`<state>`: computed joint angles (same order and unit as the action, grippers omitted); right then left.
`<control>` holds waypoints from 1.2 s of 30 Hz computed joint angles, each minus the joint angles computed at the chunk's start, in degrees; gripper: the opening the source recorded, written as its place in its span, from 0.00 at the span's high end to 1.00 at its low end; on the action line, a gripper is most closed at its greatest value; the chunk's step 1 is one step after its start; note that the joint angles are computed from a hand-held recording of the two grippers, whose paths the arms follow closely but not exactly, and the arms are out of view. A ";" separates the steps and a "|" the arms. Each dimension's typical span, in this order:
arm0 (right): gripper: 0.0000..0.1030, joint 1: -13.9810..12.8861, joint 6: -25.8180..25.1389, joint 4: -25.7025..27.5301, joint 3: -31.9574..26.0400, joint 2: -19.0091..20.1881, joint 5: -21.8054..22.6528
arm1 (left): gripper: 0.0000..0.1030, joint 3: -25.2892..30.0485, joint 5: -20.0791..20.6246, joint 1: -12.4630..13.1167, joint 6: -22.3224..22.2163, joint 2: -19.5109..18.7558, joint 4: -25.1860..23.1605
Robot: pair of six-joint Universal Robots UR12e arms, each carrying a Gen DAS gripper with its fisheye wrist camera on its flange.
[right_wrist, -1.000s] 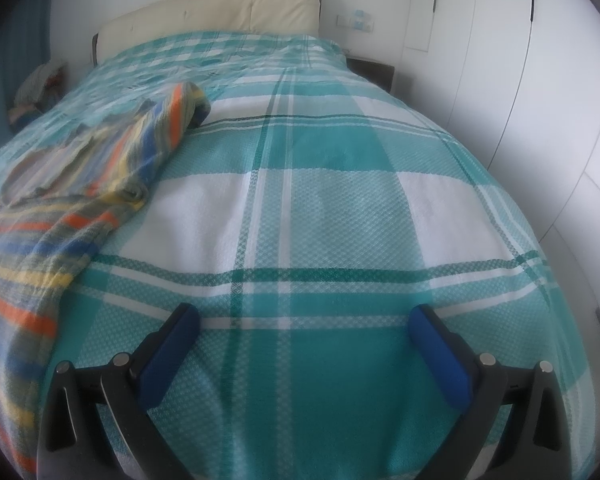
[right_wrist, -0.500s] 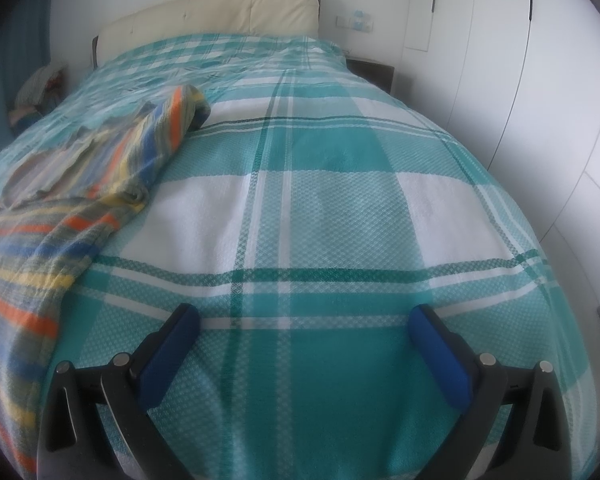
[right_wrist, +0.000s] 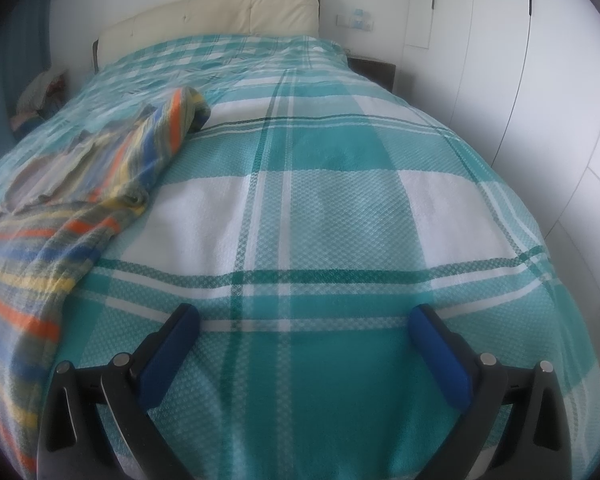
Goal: Fold small clothes
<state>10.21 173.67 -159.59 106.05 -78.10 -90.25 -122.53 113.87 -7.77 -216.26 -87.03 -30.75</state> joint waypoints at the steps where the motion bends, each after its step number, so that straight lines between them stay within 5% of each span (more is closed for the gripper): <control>1: 0.00 0.00 0.01 0.11 -0.07 0.04 -0.03 | 0.00 -0.05 -0.17 0.04 -0.05 0.03 0.19; 22: 0.00 -0.08 0.00 0.12 -0.13 0.10 0.11 | 0.00 -0.41 -1.12 0.39 -0.23 0.19 1.12; 28: 0.00 -0.04 -0.23 1.40 -0.70 0.29 -0.15 | 0.02 1.18 -1.97 0.75 -0.21 1.33 -3.24; 34: 0.00 -0.71 0.20 5.04 -1.78 0.31 2.15 | 0.02 5.06 13.25 -4.03 8.83 7.70 -7.89; 36: 0.00 -0.65 0.14 6.37 -2.26 0.37 2.08 | 0.01 8.03 20.76 -6.08 13.17 9.92 -14.39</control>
<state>9.56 173.82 -153.22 103.79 -77.73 -88.17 -114.49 134.64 -13.85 -203.09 -77.11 -45.14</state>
